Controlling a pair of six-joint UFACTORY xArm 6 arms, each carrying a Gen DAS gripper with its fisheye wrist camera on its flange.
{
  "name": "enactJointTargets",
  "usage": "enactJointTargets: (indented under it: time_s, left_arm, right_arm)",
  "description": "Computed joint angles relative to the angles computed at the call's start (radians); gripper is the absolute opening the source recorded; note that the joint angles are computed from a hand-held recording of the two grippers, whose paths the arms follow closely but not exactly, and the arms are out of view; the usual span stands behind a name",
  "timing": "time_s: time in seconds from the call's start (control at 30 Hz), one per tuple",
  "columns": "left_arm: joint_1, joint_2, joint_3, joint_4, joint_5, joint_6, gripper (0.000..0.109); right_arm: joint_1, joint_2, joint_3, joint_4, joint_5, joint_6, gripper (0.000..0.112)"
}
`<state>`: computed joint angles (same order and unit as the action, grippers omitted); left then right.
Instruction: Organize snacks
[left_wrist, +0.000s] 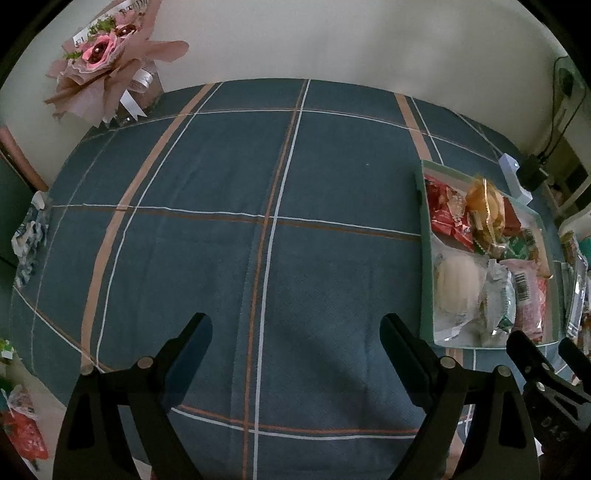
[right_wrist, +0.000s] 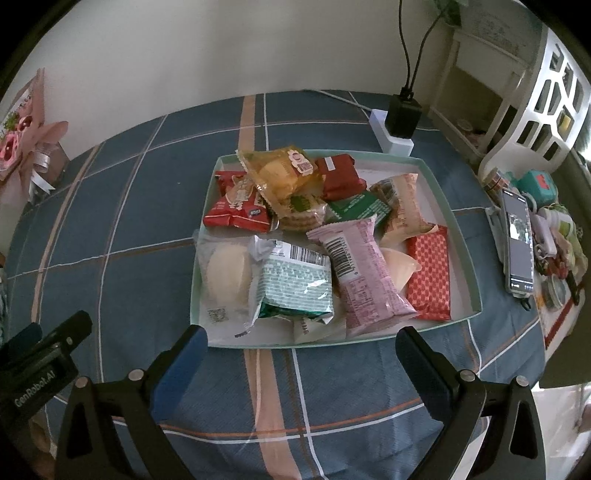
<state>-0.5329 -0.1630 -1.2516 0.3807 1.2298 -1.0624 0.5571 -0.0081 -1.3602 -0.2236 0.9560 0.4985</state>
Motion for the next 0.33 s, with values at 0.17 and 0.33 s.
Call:
enactJointTargets:
  time_s: [0.17, 0.33]
  left_arm:
    - [-0.007, -0.001, -0.001, 0.012, 0.001, -0.003, 0.092]
    - [-0.010, 0.005, -0.007, 0.017, 0.008, -0.014, 0.092]
  right_arm:
    - [-0.005, -0.003, 0.003, 0.005, -0.002, -0.005, 0.103]
    - [-0.011, -0.005, 0.006, 0.010, -0.006, -0.009, 0.103]
